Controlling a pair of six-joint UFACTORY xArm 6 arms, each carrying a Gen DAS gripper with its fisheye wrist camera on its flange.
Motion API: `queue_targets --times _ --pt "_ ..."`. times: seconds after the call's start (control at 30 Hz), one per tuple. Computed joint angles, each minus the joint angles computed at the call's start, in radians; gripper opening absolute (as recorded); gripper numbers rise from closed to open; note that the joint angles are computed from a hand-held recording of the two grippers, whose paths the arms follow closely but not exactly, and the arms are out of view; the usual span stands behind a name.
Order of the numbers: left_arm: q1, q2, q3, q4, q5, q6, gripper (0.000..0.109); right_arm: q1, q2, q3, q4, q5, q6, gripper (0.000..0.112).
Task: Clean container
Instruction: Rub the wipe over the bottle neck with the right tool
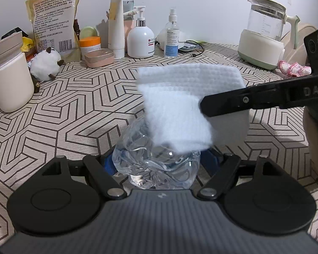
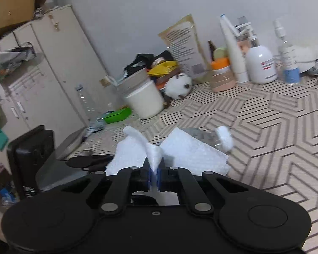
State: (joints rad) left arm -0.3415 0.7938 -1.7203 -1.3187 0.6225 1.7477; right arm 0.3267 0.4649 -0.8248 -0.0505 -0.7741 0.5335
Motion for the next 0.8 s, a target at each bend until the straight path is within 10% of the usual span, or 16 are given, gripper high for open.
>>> queue_targets --times 0.37,0.8 --pt "0.003 0.002 -0.005 0.006 0.018 -0.005 0.078 0.072 -0.016 -0.015 0.231 0.105 -0.209 0.014" --pt "-0.015 -0.023 0.037 -0.035 -0.032 0.08 0.078 -0.03 0.017 -0.035 -0.203 -0.01 0.074 0.016"
